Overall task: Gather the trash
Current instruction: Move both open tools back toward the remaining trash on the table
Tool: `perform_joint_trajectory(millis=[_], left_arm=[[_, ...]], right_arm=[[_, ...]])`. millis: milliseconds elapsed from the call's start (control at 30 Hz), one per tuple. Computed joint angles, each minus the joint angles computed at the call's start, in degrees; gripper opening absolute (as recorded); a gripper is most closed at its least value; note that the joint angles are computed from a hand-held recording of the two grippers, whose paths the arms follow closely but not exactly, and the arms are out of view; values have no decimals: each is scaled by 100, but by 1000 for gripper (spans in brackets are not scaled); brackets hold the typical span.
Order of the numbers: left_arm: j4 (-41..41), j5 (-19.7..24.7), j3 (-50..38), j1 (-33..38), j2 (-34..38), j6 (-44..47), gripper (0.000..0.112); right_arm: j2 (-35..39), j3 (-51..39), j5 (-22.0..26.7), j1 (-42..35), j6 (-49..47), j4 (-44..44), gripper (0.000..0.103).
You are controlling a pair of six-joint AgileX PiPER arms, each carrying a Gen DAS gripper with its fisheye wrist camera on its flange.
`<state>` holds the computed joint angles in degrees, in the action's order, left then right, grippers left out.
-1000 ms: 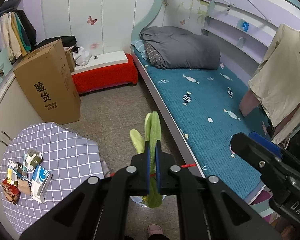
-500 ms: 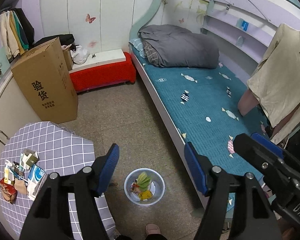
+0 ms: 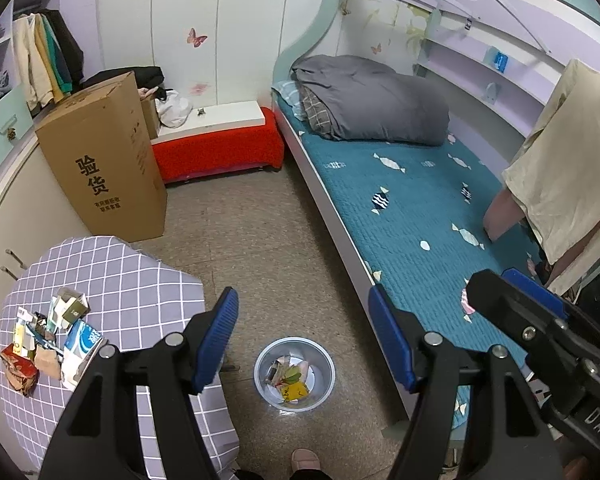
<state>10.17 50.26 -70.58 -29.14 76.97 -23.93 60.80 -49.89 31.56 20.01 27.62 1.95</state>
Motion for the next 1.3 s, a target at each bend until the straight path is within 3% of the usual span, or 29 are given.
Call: perform_joint_trajectory(millis=[200, 367, 567, 733, 867, 1000, 1133, 1300], left_arm=[[24, 51, 217, 236, -310, -78, 66], [-140, 112, 554, 834, -737, 142, 66], [-945, 210, 1069, 2539, -1309, 1292, 66], [-1999, 402, 1278, 4584, -1377, 2948, 66], [-2770, 638, 1210, 6303, -986, 4401, 66], [-3085, 710, 1005, 7283, -434, 5181, 66], [-3208, 700, 648, 7838, 256, 5711, 66], [-3309, 700, 128, 7940, 1068, 6196, 66]], right_arm=[[153, -146, -11, 343, 272, -234, 66], [610, -408, -131, 932, 564, -433, 66], [1410, -883, -312, 1781, 773, -513, 66], [2325, -1574, -383, 2478, 927, -525, 66], [3028, -2183, -331, 2856, 960, -427, 66], [3761, -2865, -209, 3162, 1093, -416, 66], [4467, -3574, -19, 3359, 1321, -442, 66], [5291, -4488, 290, 3477, 1788, -632, 66]])
